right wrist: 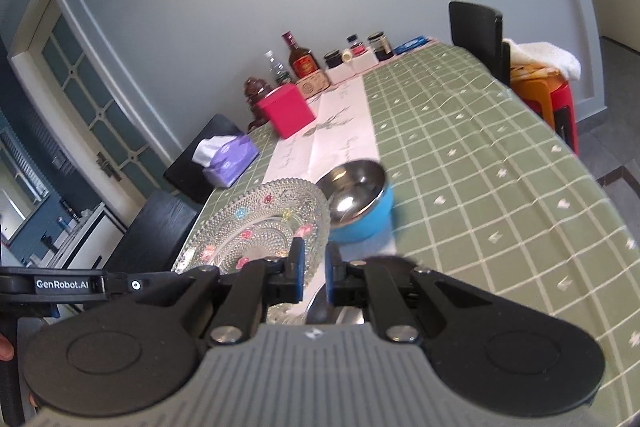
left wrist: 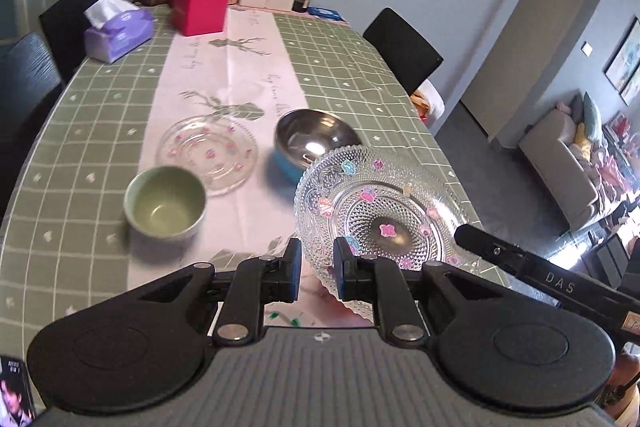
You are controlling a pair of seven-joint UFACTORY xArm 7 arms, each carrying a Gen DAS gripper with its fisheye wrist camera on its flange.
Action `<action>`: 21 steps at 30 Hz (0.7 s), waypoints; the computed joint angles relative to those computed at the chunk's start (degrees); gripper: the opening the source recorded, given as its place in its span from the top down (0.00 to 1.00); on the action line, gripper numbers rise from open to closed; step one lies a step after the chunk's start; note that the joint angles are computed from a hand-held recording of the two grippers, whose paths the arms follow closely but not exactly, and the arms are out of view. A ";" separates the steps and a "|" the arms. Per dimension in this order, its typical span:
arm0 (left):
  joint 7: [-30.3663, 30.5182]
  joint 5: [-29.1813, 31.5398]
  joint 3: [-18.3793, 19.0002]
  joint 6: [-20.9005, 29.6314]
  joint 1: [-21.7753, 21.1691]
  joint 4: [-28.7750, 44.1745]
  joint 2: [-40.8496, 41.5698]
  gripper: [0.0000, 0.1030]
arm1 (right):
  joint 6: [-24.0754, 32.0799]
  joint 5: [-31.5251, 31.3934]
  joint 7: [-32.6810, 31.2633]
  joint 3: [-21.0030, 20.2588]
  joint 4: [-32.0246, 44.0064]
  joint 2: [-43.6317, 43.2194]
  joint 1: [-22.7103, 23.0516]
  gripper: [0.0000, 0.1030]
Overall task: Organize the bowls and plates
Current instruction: 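Carry the glass plate with the right tool and lower it onto the Fruity plate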
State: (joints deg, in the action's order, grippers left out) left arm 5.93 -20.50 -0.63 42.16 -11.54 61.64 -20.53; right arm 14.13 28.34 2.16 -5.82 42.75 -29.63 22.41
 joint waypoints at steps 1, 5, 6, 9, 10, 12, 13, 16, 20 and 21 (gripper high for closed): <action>0.03 -0.08 0.31 -0.15 0.26 -1.51 -1.36 0.83 | -0.04 0.21 0.18 0.36 -0.64 -0.34 0.38 0.92; 0.75 -0.86 1.93 -0.10 0.69 -6.87 -5.93 0.83 | -0.88 0.92 1.31 1.84 -4.17 -2.15 2.30 0.92; 0.78 -0.98 2.26 -0.15 0.86 -8.19 -6.87 0.83 | -1.16 0.92 1.73 2.18 -5.10 -2.64 2.73 0.92; 0.56 -1.18 2.90 -0.47 1.26 -11.99 -9.06 0.83 | -1.77 -0.21 3.23 3.52 -7.36 -3.46 3.22 0.92; 0.69 -1.44 3.23 -0.69 1.27 -13.40 -9.79 0.83 | -1.98 -0.78 3.84 4.01 -8.10 -3.67 3.22 0.92; 0.84 -2.04 3.88 -1.07 1.30 -16.29 -11.51 0.83 | -2.47 -1.85 4.77 4.58 -9.58 -3.99 3.50 0.92; 0.95 -2.39 4.24 -1.20 1.20 -17.04 -11.69 0.83 | -2.65 -2.30 5.12 4.66 -10.26 -4.13 3.79 0.92; 1.41 -3.50 5.19 -2.01 1.17 -20.09 -13.08 0.83 | -2.96 -2.66 5.91 3.88 -11.93 -4.17 5.32 0.92; 1.52 -3.89 5.40 -3.28 1.31 -23.17 -14.07 0.83 | -3.69 -2.86 6.48 3.11 -12.97 -2.75 6.73 0.92; 1.49 -3.79 5.37 -3.49 1.36 -23.75 -14.18 0.83 | -3.82 -3.07 6.64 3.19 -13.19 -2.49 6.78 0.91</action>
